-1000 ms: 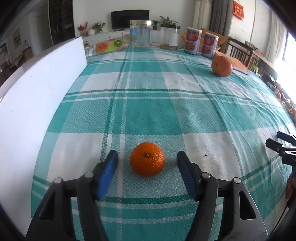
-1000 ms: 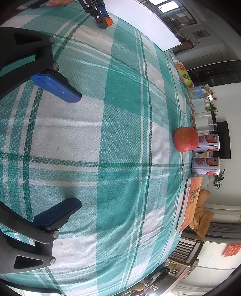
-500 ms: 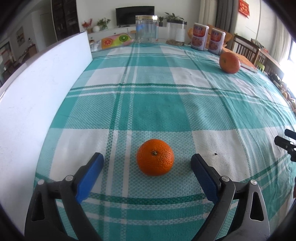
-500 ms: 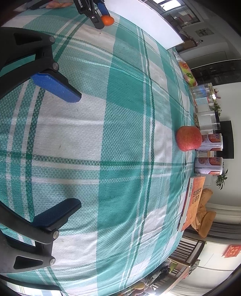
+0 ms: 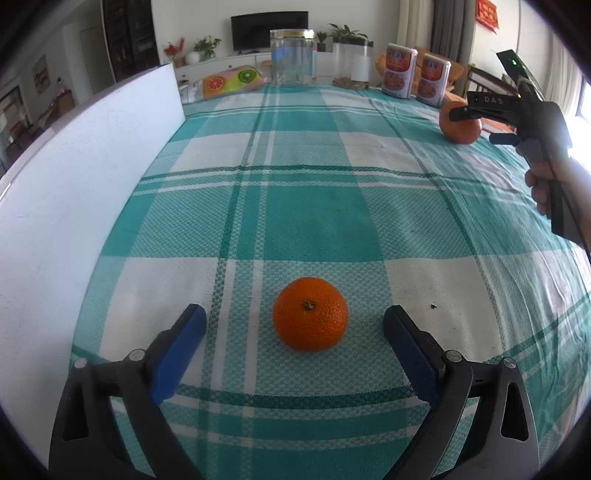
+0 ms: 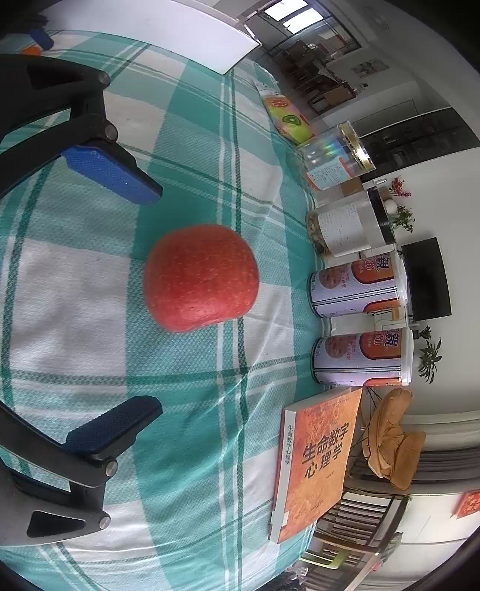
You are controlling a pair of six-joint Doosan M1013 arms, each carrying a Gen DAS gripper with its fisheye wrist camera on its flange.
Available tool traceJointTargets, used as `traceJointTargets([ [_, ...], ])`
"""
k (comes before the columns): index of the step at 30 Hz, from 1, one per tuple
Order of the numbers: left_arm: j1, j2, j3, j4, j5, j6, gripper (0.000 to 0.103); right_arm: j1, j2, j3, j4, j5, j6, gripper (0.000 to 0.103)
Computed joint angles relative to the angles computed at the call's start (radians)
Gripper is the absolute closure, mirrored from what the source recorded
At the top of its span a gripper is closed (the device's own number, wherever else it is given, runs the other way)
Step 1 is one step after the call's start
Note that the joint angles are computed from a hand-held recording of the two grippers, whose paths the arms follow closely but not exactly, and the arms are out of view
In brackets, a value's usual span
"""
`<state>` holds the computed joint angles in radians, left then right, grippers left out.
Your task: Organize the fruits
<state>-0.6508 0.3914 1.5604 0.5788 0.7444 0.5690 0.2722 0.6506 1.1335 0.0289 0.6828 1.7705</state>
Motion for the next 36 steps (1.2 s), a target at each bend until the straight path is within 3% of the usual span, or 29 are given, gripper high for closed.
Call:
traceJointTargets([
  [3, 0.000, 0.000, 0.000, 0.000, 0.000, 0.000, 0.005, 0.022, 0.066, -0.117, -0.104, 0.129, 0.037, 0.003],
  [5, 0.000, 0.000, 0.000, 0.000, 0.000, 0.000, 0.005, 0.035, 0.084, -0.148, -0.174, 0.184, 0.067, 0.042],
  [9, 0.000, 0.000, 0.000, 0.000, 0.000, 0.000, 0.005, 0.032, 0.048, -0.084, -0.143, 0.151, 0.076, 0.042],
  [14, 0.000, 0.000, -0.001, 0.000, 0.000, 0.001, 0.004, -0.016, -0.053, 0.075, 0.319, 0.134, -0.167, 0.043],
  [18, 0.001, 0.001, -0.001, -0.001, 0.000, 0.002, 0.004, -0.046, -0.134, 0.232, 0.717, 0.216, -0.386, 0.043],
  [21, 0.001, 0.001, -0.001, -0.001, 0.000, 0.002, 0.004, -0.053, -0.173, 0.337, 0.904, 0.266, -0.487, 0.043],
  [23, 0.001, 0.001, -0.002, -0.001, 0.000, 0.002, 0.004, -0.048, -0.186, 0.382, 0.943, 0.269, -0.520, 0.042],
  [30, 0.001, 0.002, -0.002, -0.001, 0.000, 0.003, 0.004, -0.053, -0.226, 0.457, 1.035, 0.166, -0.661, 0.042],
  [36, 0.001, 0.002, -0.002, -0.001, 0.001, 0.003, 0.004, -0.082, -0.243, 0.473, 1.039, 0.094, -0.660, 0.039],
])
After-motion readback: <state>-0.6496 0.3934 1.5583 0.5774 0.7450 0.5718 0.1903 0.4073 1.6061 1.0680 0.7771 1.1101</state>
